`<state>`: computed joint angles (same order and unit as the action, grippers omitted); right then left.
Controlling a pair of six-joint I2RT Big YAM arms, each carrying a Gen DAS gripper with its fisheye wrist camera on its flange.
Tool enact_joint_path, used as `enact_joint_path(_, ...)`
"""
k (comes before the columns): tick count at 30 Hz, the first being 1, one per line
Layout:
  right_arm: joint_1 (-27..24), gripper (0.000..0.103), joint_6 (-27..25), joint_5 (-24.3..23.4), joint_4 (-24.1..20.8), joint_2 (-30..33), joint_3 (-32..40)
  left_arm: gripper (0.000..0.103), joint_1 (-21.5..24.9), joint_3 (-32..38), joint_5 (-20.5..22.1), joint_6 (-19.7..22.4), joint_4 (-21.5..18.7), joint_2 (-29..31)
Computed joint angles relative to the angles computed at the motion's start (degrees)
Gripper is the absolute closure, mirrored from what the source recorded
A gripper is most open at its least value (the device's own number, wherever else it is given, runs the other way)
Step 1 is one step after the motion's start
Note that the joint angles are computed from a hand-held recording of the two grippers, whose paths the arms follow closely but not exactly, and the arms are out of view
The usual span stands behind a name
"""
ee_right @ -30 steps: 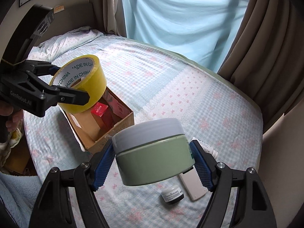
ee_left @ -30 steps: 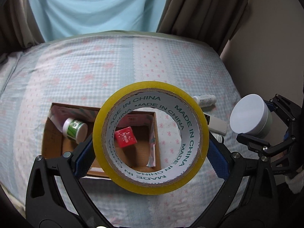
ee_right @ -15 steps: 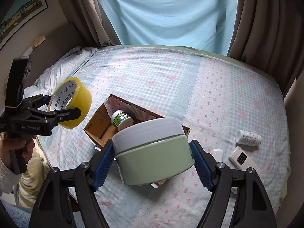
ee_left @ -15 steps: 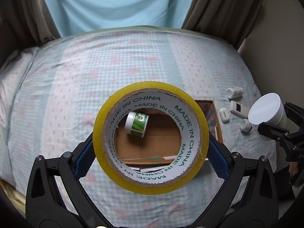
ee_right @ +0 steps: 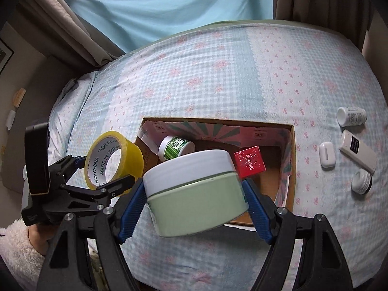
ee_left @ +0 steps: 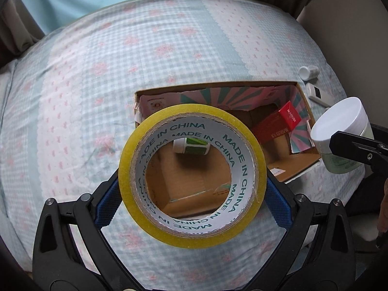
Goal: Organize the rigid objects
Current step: 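Carry the yellow tape and pale green jar with both grippers over the cardboard box, then open both grippers to drop the tape and pale green jar into the box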
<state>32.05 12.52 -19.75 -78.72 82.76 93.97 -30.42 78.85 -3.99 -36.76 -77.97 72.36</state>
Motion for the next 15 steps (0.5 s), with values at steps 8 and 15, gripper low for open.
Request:
enact_joint_path(8, -0.5, 0.028, 10.3, -0.7, 1.0, 3.0, -4.3, 0.003, 2.7, -0.3, 9.4, 3.0, -1.0, 5.1)
enact_joint_path(15, -0.8, 0.028, 13.5, -1.0, 2.3, 4.1, -6.2, 0.003, 2.7, -0.4, 10.1, 4.0, -0.6, 7.1)
